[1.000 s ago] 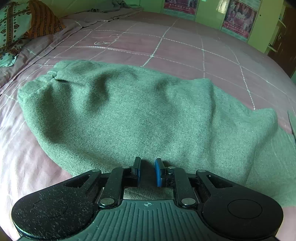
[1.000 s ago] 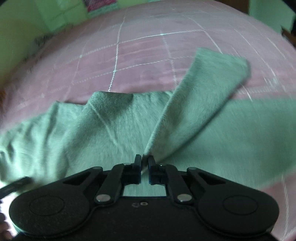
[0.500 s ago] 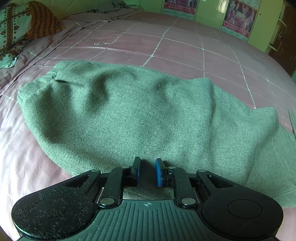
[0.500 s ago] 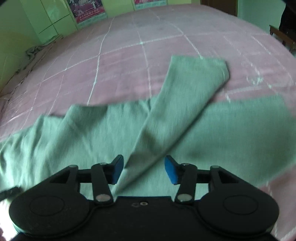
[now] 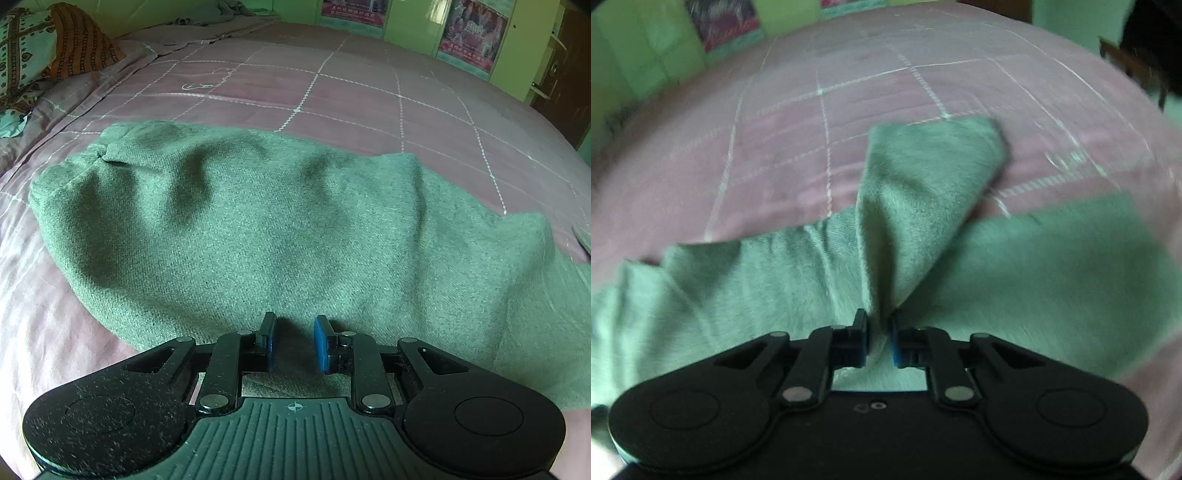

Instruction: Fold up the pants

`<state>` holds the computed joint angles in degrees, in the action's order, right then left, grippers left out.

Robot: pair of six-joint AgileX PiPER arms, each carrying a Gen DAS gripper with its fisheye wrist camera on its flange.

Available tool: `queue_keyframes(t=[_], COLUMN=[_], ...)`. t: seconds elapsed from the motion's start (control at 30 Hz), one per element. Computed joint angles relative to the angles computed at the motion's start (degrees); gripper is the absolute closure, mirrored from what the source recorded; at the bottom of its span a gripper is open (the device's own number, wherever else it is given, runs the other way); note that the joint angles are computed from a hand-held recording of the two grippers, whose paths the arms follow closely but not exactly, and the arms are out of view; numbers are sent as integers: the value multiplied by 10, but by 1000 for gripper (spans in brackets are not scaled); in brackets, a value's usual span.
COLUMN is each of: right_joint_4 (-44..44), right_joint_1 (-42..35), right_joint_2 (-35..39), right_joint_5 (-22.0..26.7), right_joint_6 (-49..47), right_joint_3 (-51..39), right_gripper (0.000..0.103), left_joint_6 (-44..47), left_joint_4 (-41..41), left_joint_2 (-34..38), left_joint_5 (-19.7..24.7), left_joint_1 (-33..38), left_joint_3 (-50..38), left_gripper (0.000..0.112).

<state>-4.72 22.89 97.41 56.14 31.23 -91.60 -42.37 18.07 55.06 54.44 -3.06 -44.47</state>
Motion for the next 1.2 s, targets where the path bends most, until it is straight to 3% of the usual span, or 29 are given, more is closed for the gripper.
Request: queue_keyframes(t=[0.1,0.23,0.33,0.4,0.47,0.63,0.7,0.73,0.8,0.87,1.03,1.13,1.2], right_joint_4=[39,52,20,-15,-82,-138,-162,-157,-119,-66,68,121,207], right_joint_1=[-13,-30,-13,0,19,35,39,32,1,-39,-148,-193,-249], right_joint_2=[-93,-97,-89,-97,-77,33,50,56,53,37,-97,-177,-198], right_joint_5=[-33,-44,-29,-38,-27,11,6,-5,-25,-46,-116,-127,-134], right_joint_6=[-13,-31,-29,-13,2,-13,7,18,25,24,-10,-49,-100], right_joint_3=[94,167,138,129,94,-13,-21,-27,-30,-20,125,234,304], right_gripper=[98,95,67,39,38,48,64,66,77,95,99,99,101], left_joint_6=[2,-7,-6,-12,-16,-25,-33,-36,-39,-38,-39,-40,-42], left_joint_4=[0,12,7,12,12,16,23,26,31,32,36,39,42], left_joint_2=[-1,1,1,5,7,11,14,15,17,18,14,15,16], left_joint_5=[-3,2,3,6,7,6,7,8,9,10,7,10,14], left_joint_1=[0,-11,-7,-12,-14,-27,-35,-39,-44,-45,-48,-53,-58], left_joint_3=[2,1,-1,-3,-5,-6,-7,-7,-8,-8,-4,-5,-6], left_gripper=[90,90,89,89,85,74,73,72,72,71,71,70,70])
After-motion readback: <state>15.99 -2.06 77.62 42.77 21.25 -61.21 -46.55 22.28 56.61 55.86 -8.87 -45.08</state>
